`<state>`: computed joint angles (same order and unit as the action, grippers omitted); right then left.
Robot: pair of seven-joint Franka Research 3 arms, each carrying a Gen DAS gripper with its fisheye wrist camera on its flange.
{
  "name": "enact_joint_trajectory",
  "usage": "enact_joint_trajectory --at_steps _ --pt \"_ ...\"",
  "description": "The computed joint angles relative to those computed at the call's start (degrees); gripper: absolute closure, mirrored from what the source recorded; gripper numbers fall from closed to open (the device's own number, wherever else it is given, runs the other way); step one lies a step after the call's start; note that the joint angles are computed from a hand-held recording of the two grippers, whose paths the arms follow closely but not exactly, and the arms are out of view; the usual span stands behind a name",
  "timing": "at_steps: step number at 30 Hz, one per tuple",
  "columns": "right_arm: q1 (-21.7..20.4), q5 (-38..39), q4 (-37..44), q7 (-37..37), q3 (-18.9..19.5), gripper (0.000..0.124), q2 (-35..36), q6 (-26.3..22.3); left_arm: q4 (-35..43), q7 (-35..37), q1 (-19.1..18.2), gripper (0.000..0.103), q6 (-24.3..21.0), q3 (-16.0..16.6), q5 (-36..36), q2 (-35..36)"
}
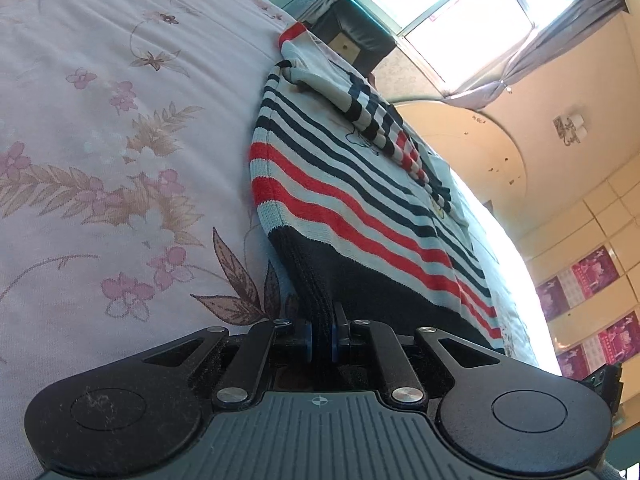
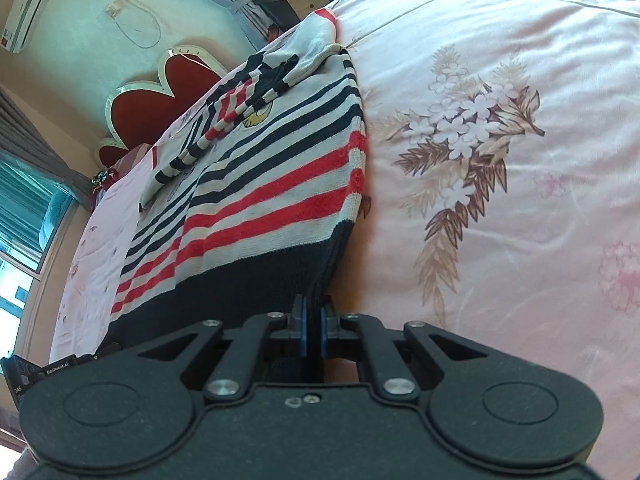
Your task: Fold small clothes
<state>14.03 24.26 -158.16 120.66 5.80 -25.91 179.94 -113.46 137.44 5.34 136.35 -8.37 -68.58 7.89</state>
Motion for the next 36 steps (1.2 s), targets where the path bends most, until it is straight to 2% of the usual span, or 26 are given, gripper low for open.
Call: enact_joint_trajectory --at_steps 1,2,5,6,7,9,12,14,16,21,24,27,29,32,34,35,36 --pt "0.19 0.04 0.1 0.38 -0.2 0.109 0.3 0.12 0.04 0.0 0.1 0.095 -0.23 0.01 -0.49 0.15" --pt "2.38 1.19 0.01 -0.41 -1.96 0.106 0.86 1.56 0.11 -0.19 0.16 0.095 -0.39 -0.01 -0.83 0.32" --pt "6.22 3.26 0.33 -1.57 -5.48 0.105 2.06 3.7 0.37 -0.6 0.35 0.095 -1.09 -0.06 -1.6 0.74" --pt "7.4 3.84 0.54 -1.9 -6.62 0.106 2.45 4.22 0.44 -0.82 0.35 0.095 -1.05 -0.12 -1.77 0.84" --pt "7.74 5.45 0.88 -3.25 -6.74 0.113 2.69 4.26 0.3 -0.66 0.38 0.095 -0.94 -0.19 -2.28 0.77" --pt "3.57 2.85 1.42 -2.14 -3.41 0.118 2.62 2.0 -0.79 1.95 1.01 0.095 -1.31 -0.32 -7.82 0.05" --pt "-0.49 1.05 0.6 -1.36 0.69 0.118 0.86 2.77 -2.03 4.86 1.19 0.095 -1.82 0.33 -13.66 -0.99" --pt "-0.05 0.7 -0.1 -1.84 0.18 0.118 -0.26 3.9 -1.59 4.67 0.9 0.095 -2.18 0.72 -13.98 -0.68" --pt "2.21 0.86 -0.13 -2.99 -2.35 0.118 -0.45 4.66 -1.0 4.38 0.75 0.095 -2.42 0.83 -14.71 -0.2" --pt "1.84 1.37 1.24 -3.47 -2.54 0.118 0.5 6.46 1.24 4.78 0.73 0.095 -2.01 0.63 -20.1 0.87" --pt "-0.81 1.02 3.16 -3.53 -0.91 0.118 1.63 7.13 4.13 4.75 0.63 0.095 -1.89 0.39 -21.15 2.18" --pt "1.3 0.86 6.02 -4.81 -4.42 0.118 3.85 8.67 9.02 4.28 0.27 0.095 -1.1 -0.35 -19.83 4.7" --pt "0.85 0.38 9.04 -5.96 -5.04 0.118 5.89 8.76 12.62 4.16 0.29 0.095 -0.42 -1.2 -19.55 6.53" --pt "-1.15 -0.38 14.14 -7.74 -4.52 0.118 8.99 8.8 19.15 2.72 0.3 0.095 1.17 -2.73 -18.76 10.03" --pt "-4.03 -0.74 17.62 -8.43 -2.8 0.118 11.06 8.03 23.6 1.77 0.45 0.095 2.12 -3.98 -17.87 12.59" --pt "-3.79 -0.8 19.14 -8.95 -3.5 0.118 11.97 7.71 25.97 1.09 0.42 0.095 2.77 -4.61 -16.96 14.0" --pt "-1.54 -0.52 20.76 -10.07 -6.09 0.118 13.03 7.8 28.47 0.31 0.44 0.095 3.24 -5.25 -15.9 15.55"
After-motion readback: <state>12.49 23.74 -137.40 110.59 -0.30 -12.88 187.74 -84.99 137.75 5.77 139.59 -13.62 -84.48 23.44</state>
